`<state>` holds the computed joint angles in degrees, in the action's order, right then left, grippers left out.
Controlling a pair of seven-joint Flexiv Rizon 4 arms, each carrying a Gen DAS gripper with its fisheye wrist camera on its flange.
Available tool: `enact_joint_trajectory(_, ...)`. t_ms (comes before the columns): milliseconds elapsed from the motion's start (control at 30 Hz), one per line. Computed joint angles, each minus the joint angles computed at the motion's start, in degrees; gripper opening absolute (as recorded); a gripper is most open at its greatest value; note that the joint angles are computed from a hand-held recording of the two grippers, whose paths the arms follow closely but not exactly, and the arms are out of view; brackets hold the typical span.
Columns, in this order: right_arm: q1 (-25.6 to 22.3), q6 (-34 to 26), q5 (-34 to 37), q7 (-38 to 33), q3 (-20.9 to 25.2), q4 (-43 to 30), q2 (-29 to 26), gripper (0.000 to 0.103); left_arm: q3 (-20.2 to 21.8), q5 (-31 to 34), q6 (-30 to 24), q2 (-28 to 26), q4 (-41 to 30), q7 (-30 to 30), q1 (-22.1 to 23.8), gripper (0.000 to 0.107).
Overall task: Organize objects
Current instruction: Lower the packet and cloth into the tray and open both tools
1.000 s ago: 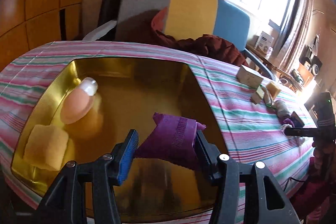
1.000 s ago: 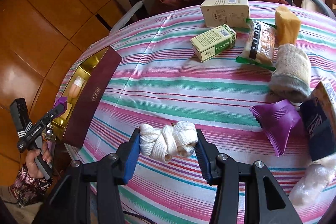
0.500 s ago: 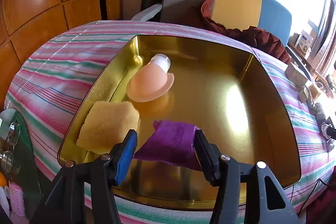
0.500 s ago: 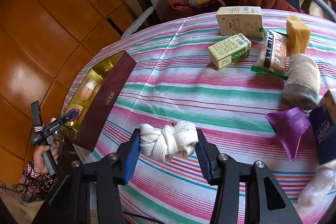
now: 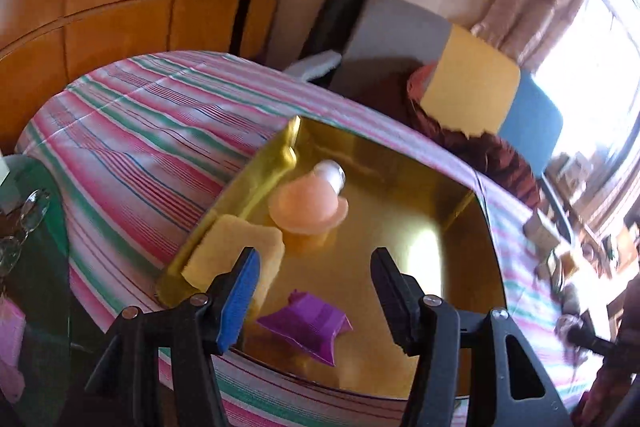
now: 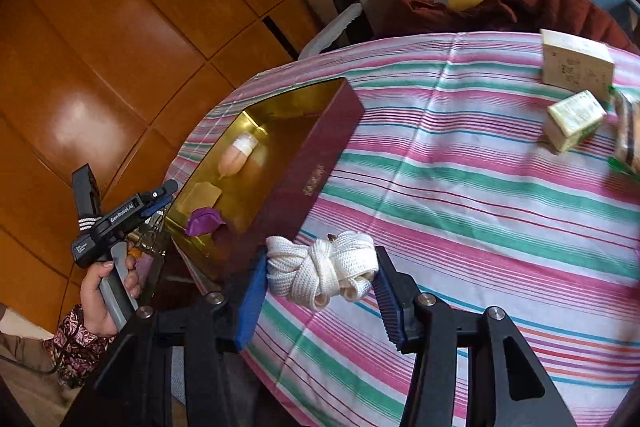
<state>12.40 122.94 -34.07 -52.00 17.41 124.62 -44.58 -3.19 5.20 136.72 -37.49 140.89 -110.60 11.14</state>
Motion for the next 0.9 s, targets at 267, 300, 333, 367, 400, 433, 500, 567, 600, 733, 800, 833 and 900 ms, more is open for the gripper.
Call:
enact_joint_trajectory(267,6.15,-9.01,-2.39,1.21,2.21,-10.32,-1.79,0.052,1.86,-3.69,4.07,1.97,1.71,-0.75,-2.49,0.060)
enact_joint_trajectory(300,7.10,-10.75,-2.29,1.09,2.45,-11.98,-2.31,0.052,1.56,-3.01,3.83,2.09,1.68,-1.05,-1.91,0.060)
enact_joint_trajectory(333,7.97,-13.08,-2.07,1.19,2.84,-13.86,-2.92,0.052,1.47,-2.63,3.90,2.19,1.74,-1.34,-1.55,0.060)
enact_joint_trajectory(367,8.84,-15.64,-1.65,1.22,3.27,-15.84,-3.55,0.052,1.48,-2.63,3.90,2.27,1.75,-1.51,-1.51,0.060)
enact_joint_trajectory(400,9.54,-18.10,-1.35,0.94,3.74,-17.80,-4.28,0.052,1.44,-2.67,3.76,2.43,1.76,-1.77,-1.40,0.060)
enact_joint_trajectory(433,10.74,-21.05,-0.94,0.71,3.78,-19.90,-4.89,0.052,1.49,-2.67,4.09,2.56,1.91,-2.23,-1.20,0.060)
enact_joint_trajectory(500,13.65,-26.60,0.10,0.35,2.56,-23.41,-5.44,0.052,1.84,-3.28,4.93,2.72,2.25,-2.98,-1.32,0.060)
enact_joint_trajectory(567,15.96,-32.90,0.85,-0.24,1.99,-27.21,-6.36,0.052,2.20,-3.75,6.07,2.67,2.68,-3.95,-1.24,0.060)
enact_joint_trajectory(600,16.14,-35.11,1.37,-1.01,2.78,-29.06,-7.25,0.052,2.38,-4.01,6.59,2.71,2.88,-4.48,-1.14,0.060)
enact_joint_trajectory(733,17.84,-41.99,3.88,-3.39,4.04,-36.00,-10.40,0.052,2.64,-3.71,7.59,2.83,3.23,-6.54,0.20,0.060)
enact_joint_trajectory(800,19.35,-43.95,5.03,-4.12,3.40,-39.17,-11.76,0.052,2.45,-3.03,7.26,3.00,3.26,-7.53,1.14,0.060)
enact_joint_trajectory(833,19.89,-44.92,5.73,-4.53,3.32,-40.65,-12.43,0.052,2.30,-2.48,7.05,3.02,3.21,-7.97,1.63,0.060)
enact_joint_trajectory(900,20.91,-46.95,7.17,-5.43,3.23,-43.94,-14.01,0.052,2.18,-1.69,6.71,3.13,3.19,-8.56,2.26,0.060)
